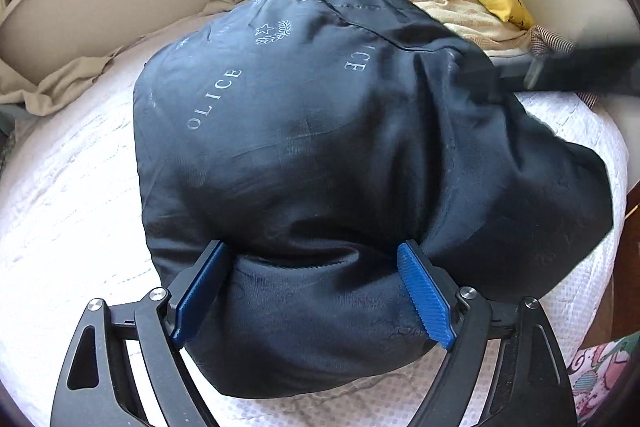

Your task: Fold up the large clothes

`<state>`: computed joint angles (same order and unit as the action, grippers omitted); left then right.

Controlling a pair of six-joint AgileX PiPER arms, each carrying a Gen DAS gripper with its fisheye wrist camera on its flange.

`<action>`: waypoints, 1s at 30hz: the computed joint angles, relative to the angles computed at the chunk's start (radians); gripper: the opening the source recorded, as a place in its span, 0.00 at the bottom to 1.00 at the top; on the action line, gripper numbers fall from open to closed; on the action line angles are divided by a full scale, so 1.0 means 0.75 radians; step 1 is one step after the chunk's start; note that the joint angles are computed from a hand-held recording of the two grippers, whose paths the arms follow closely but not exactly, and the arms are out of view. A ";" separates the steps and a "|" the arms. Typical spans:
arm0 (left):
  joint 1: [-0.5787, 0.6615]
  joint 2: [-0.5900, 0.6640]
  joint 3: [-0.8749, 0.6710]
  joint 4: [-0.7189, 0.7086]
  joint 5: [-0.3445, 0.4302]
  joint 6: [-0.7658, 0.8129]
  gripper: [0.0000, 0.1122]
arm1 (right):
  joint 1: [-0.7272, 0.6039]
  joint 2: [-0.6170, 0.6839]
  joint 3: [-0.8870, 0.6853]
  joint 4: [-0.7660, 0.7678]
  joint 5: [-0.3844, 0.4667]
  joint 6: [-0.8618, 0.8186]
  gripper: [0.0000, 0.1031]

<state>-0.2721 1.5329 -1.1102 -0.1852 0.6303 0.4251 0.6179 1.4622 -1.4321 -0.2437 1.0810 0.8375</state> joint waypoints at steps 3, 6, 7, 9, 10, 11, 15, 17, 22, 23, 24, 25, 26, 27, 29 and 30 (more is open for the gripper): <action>0.020 0.013 -0.021 -0.058 0.029 0.065 0.82 | -0.048 0.041 0.062 0.036 -0.003 -0.033 0.17; 0.011 0.021 -0.035 -0.074 0.039 0.084 0.85 | -0.080 0.072 0.103 0.046 -0.019 -0.026 0.16; 0.008 0.022 -0.032 -0.080 0.036 0.094 0.86 | -0.084 0.080 0.116 0.048 -0.029 -0.019 0.15; -0.004 0.015 -0.013 -0.078 0.019 0.106 0.89 | -0.093 0.114 0.130 0.050 -0.047 -0.008 0.15; -0.011 0.016 -0.008 -0.077 0.011 0.114 0.89 | -0.102 0.134 0.136 0.054 -0.065 -0.003 0.15; -0.012 0.011 0.006 -0.084 0.001 0.125 0.91 | -0.112 0.144 0.154 0.059 -0.090 0.003 0.15; -0.023 0.006 0.036 -0.100 -0.039 0.154 0.91 | -0.128 0.197 0.189 0.042 -0.165 0.018 0.14; -0.022 0.007 0.042 -0.120 -0.048 0.176 0.91 | -0.120 0.222 0.193 0.011 -0.179 0.037 0.14; -0.032 0.005 0.052 -0.140 -0.067 0.191 0.91 | -0.061 0.307 0.143 -0.107 -0.144 0.133 0.14; -0.035 0.006 0.054 -0.139 -0.072 0.194 0.91 | -0.054 0.321 0.134 -0.124 -0.140 0.147 0.13; -0.039 0.006 0.056 -0.136 -0.079 0.195 0.91 | -0.054 0.330 0.134 -0.132 -0.150 0.154 0.13; -0.046 0.006 0.060 -0.124 -0.090 0.187 0.91 | -0.071 0.335 0.138 -0.122 -0.174 0.144 0.13; -0.053 0.007 0.062 -0.112 -0.097 0.176 0.91 | -0.092 0.333 0.147 -0.101 -0.201 0.131 0.13; -0.065 0.006 0.066 -0.084 -0.109 0.146 0.91 | -0.119 0.323 0.165 -0.067 -0.236 0.115 0.13; -0.088 0.014 0.059 -0.014 -0.121 0.068 0.91 | -0.171 0.305 0.187 0.013 -0.288 0.070 0.13; -0.103 0.013 0.062 0.034 -0.128 0.014 0.91 | -0.186 0.299 0.195 0.033 -0.303 0.060 0.13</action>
